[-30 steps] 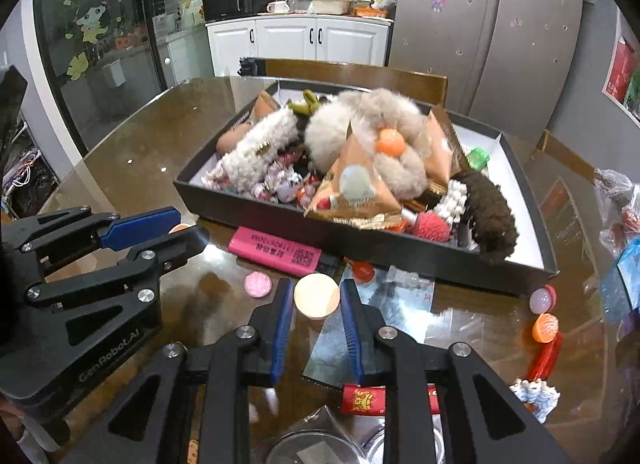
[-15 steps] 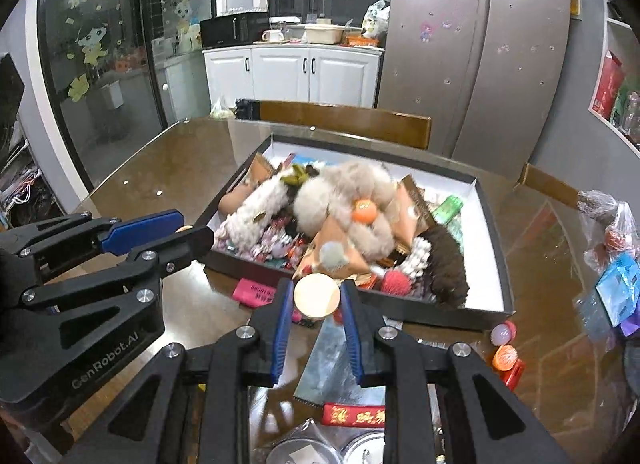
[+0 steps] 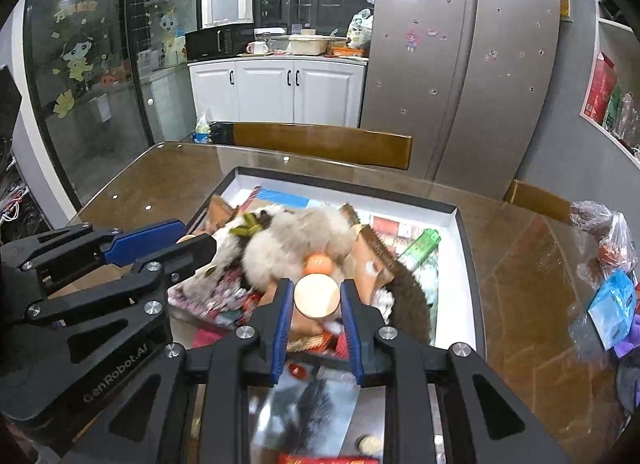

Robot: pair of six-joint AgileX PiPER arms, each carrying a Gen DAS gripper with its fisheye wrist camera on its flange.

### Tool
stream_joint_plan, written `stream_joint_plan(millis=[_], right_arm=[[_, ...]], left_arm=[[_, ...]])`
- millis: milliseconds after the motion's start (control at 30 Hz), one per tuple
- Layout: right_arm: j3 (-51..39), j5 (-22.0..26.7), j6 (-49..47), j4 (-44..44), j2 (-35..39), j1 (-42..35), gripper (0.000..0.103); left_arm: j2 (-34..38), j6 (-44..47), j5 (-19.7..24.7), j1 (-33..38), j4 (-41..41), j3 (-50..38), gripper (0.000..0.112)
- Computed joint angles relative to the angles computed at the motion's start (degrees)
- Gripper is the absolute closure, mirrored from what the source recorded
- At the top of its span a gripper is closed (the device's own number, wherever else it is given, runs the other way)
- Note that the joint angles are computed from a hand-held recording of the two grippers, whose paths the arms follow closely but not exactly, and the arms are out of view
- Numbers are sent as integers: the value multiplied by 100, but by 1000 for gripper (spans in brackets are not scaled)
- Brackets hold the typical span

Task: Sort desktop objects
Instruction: 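Carry the orange tin and cream disc over the box and open both tools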

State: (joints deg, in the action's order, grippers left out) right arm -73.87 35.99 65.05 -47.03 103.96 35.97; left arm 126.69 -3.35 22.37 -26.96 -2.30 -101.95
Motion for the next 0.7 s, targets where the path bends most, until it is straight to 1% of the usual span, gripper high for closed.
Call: stream_joint_plan(millis=[200, 300, 433, 600, 700], right_arm=[[-329, -174, -547, 328, 293, -402, 78], [-494, -184, -779, 448, 412, -550, 78], [-693, -236, -1110, 666, 574, -684, 79], [-787, -311, -1368, 843, 686, -748, 78], [-806, -265, -1372, 855, 700, -726, 78]], left_arm=[[873, 32, 687, 40, -73, -1478, 88], [1223, -7, 1008, 40, 19, -2088, 88], [1577, -63, 1327, 51, 95, -2719, 88], [1591, -127, 1302, 64, 167, -2694, 88], [1512, -139, 1197, 48, 220, -2543, 88]])
